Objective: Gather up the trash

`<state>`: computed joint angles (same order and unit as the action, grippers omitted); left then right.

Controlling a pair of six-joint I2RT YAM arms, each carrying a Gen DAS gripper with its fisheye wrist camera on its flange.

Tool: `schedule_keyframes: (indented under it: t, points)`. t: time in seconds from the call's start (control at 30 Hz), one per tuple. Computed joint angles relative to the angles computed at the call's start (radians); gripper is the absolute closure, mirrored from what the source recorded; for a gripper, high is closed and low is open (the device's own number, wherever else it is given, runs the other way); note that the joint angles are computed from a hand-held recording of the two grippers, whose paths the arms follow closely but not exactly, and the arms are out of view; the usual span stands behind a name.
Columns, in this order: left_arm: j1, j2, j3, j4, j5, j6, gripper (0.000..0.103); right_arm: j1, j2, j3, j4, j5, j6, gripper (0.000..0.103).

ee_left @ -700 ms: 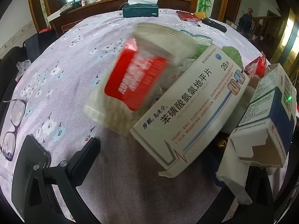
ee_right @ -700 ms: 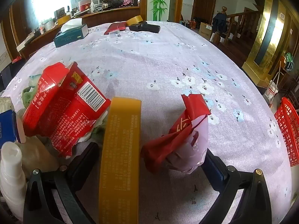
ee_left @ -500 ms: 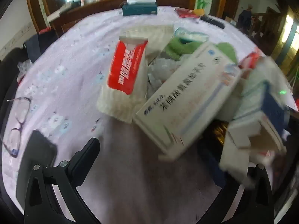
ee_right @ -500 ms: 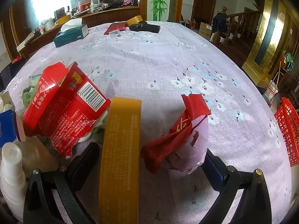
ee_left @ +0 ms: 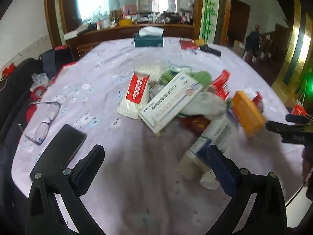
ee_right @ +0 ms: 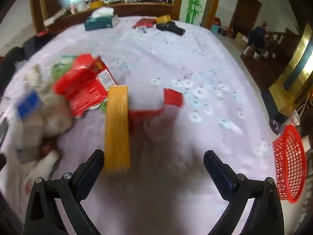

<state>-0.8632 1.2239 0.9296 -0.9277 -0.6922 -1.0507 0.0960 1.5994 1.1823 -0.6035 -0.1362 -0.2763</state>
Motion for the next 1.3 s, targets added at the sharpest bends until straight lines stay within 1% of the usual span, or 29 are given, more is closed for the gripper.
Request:
schedule_keyframes:
  t: [0.03,0.1,0.2,0.23,0.3,0.33,0.43,0.47,0.53,0.57,0.6,0.73,0.93,0.97,1.23,1.3]
  points:
    - [-0.012,0.030,0.046,-0.028,-0.018,-0.014,0.000,-0.026,-0.038,-0.012,-0.022,-0.024,-0.022,0.002]
    - [-0.106,0.079,0.125,-0.132,-0.088,-0.118,0.000,-0.094,-0.136,-0.039,-0.082,-0.100,-0.078,0.002]
    - [-0.238,0.163,0.246,-0.272,-0.190,-0.273,0.000,-0.186,-0.240,-0.051,-0.161,-0.206,-0.142,0.002]
    - [-0.282,0.217,0.310,-0.331,-0.212,-0.333,0.000,-0.209,-0.263,-0.049,-0.180,-0.233,-0.157,0.002]
    - [-0.328,0.272,0.380,-0.387,-0.240,-0.394,0.000,-0.251,-0.298,-0.043,-0.203,-0.271,-0.184,0.002]
    - [-0.342,0.291,0.403,-0.395,-0.247,-0.406,0.000,-0.264,-0.305,-0.038,-0.207,-0.284,-0.193,0.003]
    - [-0.351,0.333,0.461,-0.399,-0.237,-0.396,0.000,-0.305,-0.312,-0.008,-0.236,-0.336,-0.224,0.006]
    - [-0.352,0.343,0.479,-0.403,-0.238,-0.391,0.000,-0.322,-0.308,0.010,-0.262,-0.361,-0.248,0.008]
    - [-0.355,0.365,0.517,-0.421,-0.253,-0.389,0.000,-0.336,-0.312,0.024,-0.290,-0.384,-0.281,0.009]
    - [-0.398,0.392,0.532,-0.461,-0.264,-0.447,0.000,-0.341,-0.316,0.026,-0.300,-0.395,-0.301,0.009]
    - [-0.406,0.410,0.557,-0.480,-0.268,-0.458,0.000,-0.348,-0.313,0.026,-0.311,-0.406,-0.319,0.009]
    - [-0.421,0.465,0.621,-0.519,-0.268,-0.472,0.000,-0.364,-0.310,0.031,-0.345,-0.415,-0.359,0.009]
    - [-0.433,0.510,0.673,-0.542,-0.255,-0.478,0.000,-0.399,-0.302,0.039,-0.343,-0.404,-0.386,0.009]
    - [-0.429,0.503,0.671,-0.539,-0.253,-0.468,0.000,-0.398,-0.302,0.036,-0.334,-0.387,-0.384,0.009]
    - [-0.425,0.516,0.684,-0.514,-0.250,-0.437,0.000,-0.430,-0.292,0.050,-0.339,-0.381,-0.391,0.009]
    - [-0.411,0.509,0.681,-0.487,-0.248,-0.400,0.000,-0.437,-0.291,0.054,-0.337,-0.377,-0.384,0.009]
